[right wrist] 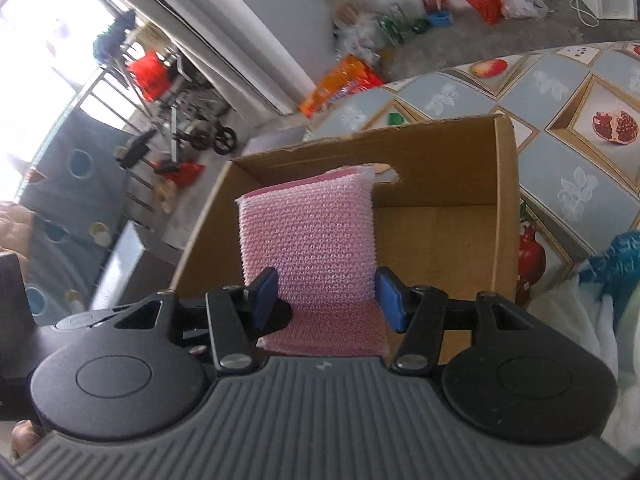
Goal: Organize soft objects
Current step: 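Drop the pink sponge pad into the box by opening the right tool, then reach the right tool to the pink plush doll and grasp its head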
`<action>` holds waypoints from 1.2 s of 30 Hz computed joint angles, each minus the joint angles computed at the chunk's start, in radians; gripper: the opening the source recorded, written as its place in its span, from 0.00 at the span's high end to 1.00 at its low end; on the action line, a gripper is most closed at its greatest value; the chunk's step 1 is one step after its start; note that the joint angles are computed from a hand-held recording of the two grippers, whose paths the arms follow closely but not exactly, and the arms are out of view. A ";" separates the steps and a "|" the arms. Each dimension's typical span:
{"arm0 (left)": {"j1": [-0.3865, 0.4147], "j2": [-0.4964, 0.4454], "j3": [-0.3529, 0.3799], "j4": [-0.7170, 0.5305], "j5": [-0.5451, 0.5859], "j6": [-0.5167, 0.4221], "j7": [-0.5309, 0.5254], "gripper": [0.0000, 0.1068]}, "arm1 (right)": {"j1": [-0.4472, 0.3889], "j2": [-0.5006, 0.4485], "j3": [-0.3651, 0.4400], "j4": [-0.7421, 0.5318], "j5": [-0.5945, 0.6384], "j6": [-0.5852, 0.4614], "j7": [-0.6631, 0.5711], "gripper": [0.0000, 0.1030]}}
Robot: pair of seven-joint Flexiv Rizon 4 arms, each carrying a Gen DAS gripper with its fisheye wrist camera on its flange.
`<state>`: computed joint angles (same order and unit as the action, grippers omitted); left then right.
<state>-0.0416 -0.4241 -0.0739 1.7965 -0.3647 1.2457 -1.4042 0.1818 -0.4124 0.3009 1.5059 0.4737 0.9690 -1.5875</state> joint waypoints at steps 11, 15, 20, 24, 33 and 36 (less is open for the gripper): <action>-0.022 -0.123 0.053 -0.162 0.096 -0.155 -0.132 0.71 | -0.028 -0.097 0.023 -0.086 -0.006 -0.012 -0.026 0.42; -0.039 -0.093 0.072 -0.143 0.131 -0.131 -0.163 0.63 | -0.082 -0.093 0.069 -0.105 0.084 -0.019 -0.124 0.42; -0.068 -0.053 0.098 -0.126 0.190 -0.100 -0.221 0.54 | -0.159 -0.041 0.105 -0.103 0.258 -0.050 -0.262 0.42; -0.078 0.013 0.083 -0.057 0.204 -0.044 -0.230 0.46 | -0.236 0.048 0.116 -0.047 0.430 -0.093 -0.374 0.42; -0.155 0.121 0.042 0.016 0.270 0.054 -0.203 0.30 | -0.389 0.297 0.009 0.137 0.641 -0.281 -0.573 0.40; -0.182 0.136 0.007 0.026 0.272 0.096 -0.149 0.25 | -0.430 0.385 -0.065 0.205 0.669 -0.318 -0.607 0.37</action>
